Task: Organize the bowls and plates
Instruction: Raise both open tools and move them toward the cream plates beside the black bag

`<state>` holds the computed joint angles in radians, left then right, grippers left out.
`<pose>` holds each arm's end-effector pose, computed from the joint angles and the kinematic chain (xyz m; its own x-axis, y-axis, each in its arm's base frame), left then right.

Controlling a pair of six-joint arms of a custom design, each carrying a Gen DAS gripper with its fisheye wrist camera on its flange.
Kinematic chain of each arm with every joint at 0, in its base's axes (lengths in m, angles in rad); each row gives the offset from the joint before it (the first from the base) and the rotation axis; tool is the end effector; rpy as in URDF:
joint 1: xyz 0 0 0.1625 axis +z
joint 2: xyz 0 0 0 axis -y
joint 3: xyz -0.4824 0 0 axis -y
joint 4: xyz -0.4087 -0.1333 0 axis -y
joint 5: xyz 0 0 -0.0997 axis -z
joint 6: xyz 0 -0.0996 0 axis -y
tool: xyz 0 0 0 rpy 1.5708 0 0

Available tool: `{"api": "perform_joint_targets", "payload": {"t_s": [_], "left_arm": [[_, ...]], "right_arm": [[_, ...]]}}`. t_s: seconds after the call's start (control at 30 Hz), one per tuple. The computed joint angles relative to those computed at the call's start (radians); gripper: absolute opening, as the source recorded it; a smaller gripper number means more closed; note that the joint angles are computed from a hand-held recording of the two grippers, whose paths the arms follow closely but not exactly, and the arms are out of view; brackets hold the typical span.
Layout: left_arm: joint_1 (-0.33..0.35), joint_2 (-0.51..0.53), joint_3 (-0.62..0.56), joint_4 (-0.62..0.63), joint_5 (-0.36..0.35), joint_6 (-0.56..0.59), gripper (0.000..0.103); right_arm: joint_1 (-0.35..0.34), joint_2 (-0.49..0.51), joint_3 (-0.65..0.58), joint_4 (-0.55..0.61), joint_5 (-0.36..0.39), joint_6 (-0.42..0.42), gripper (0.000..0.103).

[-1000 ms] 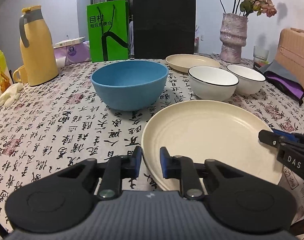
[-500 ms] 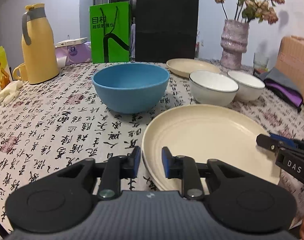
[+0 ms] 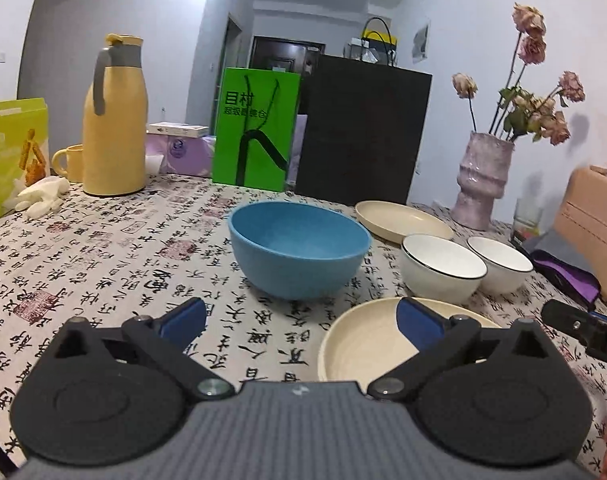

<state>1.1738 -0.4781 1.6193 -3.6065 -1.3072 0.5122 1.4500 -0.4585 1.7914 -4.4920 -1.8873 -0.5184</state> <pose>-0.1377 -0.7403 0.0305 -0.7260 0.4449 -0.5244 0.6858 0.4120 -0.5999 0.0266 -0.6296 0.0802 -0.7858 0.3764 0.4907 -0.4507 0.1947 -0.8712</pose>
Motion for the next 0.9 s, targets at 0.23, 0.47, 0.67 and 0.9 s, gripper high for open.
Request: {"api": "perform_joint_targets", "payload": {"t_s": [0.23, 0.47, 0.67, 0.9], "left_arm": [[0.012, 0.003, -0.022, 0.026, -0.006, -0.014, 0.103], [0.019, 0.000, -0.035, 0.045, -0.023, -0.021, 0.103], [0.018, -0.008, -0.050, 0.073, -0.043, -0.033, 0.103], [0.014, -0.028, -0.077, 0.147, -0.065, -0.071, 0.103]], "right_arm": [[-0.004, 0.008, -0.010, 0.005, -0.016, 0.009, 0.103], [-0.006, 0.003, -0.010, 0.008, -0.029, 0.015, 0.103], [0.000, -0.016, -0.007, 0.016, -0.016, 0.000, 0.103], [0.013, -0.064, -0.005, 0.101, 0.013, 0.039, 0.103]]}}
